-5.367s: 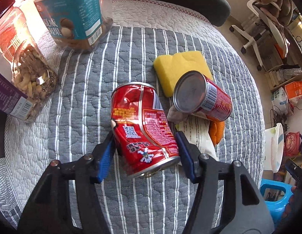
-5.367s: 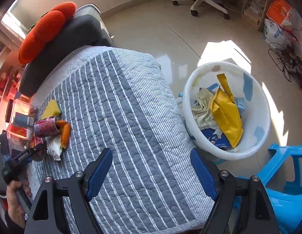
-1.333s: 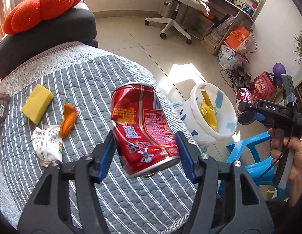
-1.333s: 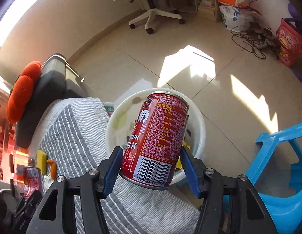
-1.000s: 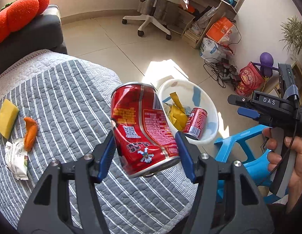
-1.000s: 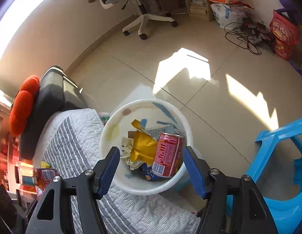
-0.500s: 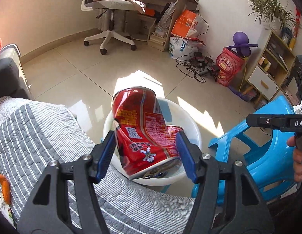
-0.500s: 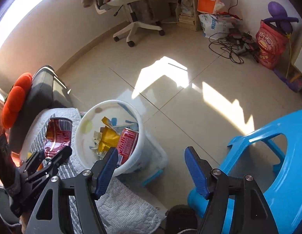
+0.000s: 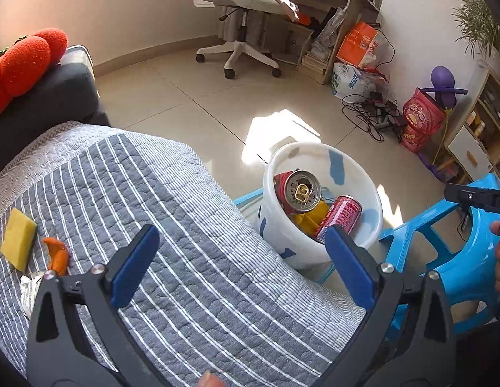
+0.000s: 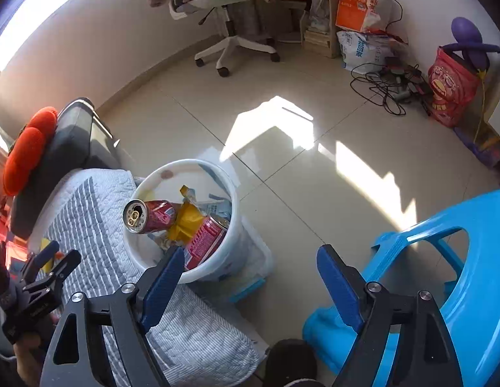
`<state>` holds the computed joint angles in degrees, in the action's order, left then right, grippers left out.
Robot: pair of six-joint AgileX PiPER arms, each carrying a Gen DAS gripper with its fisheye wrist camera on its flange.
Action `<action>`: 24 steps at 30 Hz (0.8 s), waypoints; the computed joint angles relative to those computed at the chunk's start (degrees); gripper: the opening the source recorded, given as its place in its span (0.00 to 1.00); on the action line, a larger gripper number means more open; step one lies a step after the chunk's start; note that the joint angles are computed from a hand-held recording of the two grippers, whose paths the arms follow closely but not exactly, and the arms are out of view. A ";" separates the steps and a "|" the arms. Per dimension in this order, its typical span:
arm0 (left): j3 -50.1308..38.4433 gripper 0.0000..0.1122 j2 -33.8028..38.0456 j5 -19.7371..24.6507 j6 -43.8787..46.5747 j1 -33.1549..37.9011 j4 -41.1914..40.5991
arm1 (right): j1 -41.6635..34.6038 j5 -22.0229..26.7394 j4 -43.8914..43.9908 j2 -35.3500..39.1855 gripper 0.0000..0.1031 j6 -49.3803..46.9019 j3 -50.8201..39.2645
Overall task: Collect trash
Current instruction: 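Open both tools to drop the two red cans into the bucket, then grasp the white snack wrapper with the left tool while the right tool grasps the orange peel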
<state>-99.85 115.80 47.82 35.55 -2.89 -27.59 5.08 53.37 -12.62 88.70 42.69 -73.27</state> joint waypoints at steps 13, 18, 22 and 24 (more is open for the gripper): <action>0.16 0.91 -3.29 6.92 -3.57 13.10 8.94 | 11.49 7.08 -6.55 9.04 0.89 4.79 -11.27; -2.99 0.91 -1.22 10.42 -5.29 18.36 11.46 | 15.37 9.29 -6.49 14.07 0.89 4.22 -17.50; -8.34 0.91 2.65 14.77 -7.95 21.43 13.97 | 17.71 10.85 -5.85 17.77 0.89 3.21 -22.04; -11.18 0.91 5.03 16.42 -9.45 22.47 15.28 | 18.58 11.59 -5.55 19.35 0.89 2.93 -24.13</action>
